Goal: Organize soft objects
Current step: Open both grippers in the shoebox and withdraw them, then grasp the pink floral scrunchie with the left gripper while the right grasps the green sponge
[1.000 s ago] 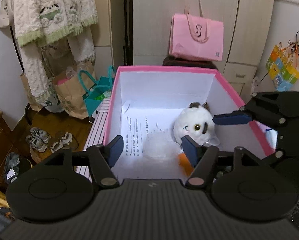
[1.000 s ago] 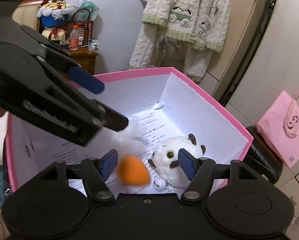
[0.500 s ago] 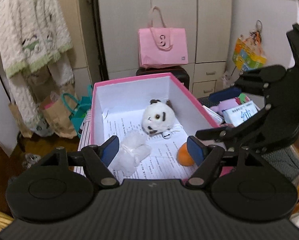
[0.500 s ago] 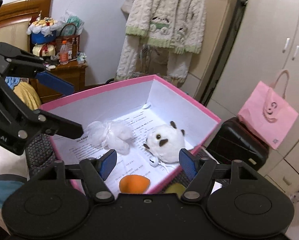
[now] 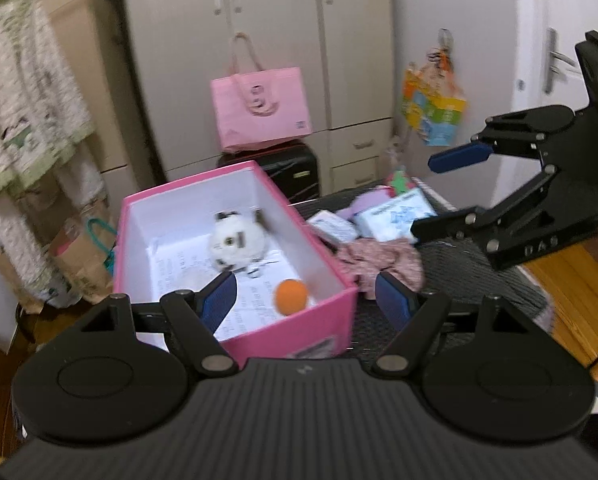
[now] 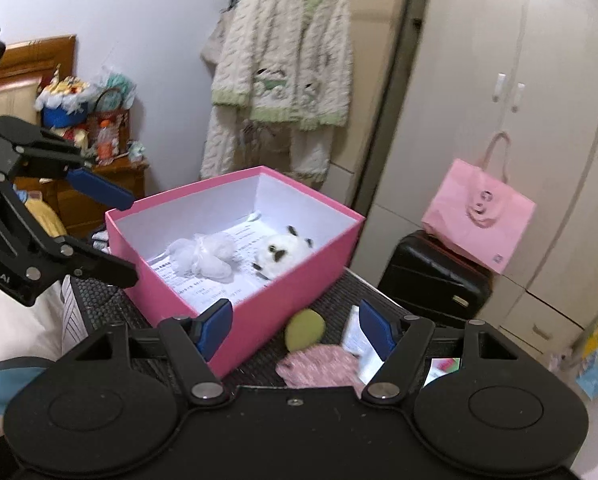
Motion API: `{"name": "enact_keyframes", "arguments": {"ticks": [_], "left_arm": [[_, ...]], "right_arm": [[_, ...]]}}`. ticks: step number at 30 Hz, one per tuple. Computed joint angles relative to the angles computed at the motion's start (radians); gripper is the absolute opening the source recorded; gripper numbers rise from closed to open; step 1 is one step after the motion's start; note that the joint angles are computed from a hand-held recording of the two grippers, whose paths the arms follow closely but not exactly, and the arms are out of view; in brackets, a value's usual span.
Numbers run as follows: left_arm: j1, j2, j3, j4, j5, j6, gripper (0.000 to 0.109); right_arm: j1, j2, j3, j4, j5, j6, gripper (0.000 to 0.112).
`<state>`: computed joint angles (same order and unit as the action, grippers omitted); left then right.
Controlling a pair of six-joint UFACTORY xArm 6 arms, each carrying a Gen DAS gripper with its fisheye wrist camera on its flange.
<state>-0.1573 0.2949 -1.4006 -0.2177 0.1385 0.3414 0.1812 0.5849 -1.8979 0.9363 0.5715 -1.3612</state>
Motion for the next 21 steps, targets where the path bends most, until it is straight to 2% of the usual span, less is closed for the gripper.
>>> {"name": "enact_keyframes", "arguments": {"ticks": [4, 8, 13, 16, 21], "left_arm": [[-0.044, 0.007, -0.001, -0.054, -0.008, 0.08, 0.076], [-0.081, 0.041, -0.041, -0.159, 0.014, 0.165, 0.076], [-0.116, 0.121, -0.117, -0.187, 0.023, 0.183, 0.076], [-0.126, 0.188, -0.174, -0.082, 0.006, 0.087, 0.076], [-0.122, 0.314, -0.304, 0.224, 0.012, -0.221, 0.076]], "right_arm": [[-0.046, -0.047, 0.073, 0.093, -0.015, -0.049, 0.076], [-0.084, -0.057, 0.102, 0.149, -0.016, -0.068, 0.078], [-0.121, -0.027, 0.081, 0.188, 0.017, -0.077, 0.079], [-0.14, 0.024, 0.022, 0.171, 0.048, -0.039, 0.079], [-0.159, 0.119, -0.087, 0.115, 0.087, 0.058, 0.079]]}}
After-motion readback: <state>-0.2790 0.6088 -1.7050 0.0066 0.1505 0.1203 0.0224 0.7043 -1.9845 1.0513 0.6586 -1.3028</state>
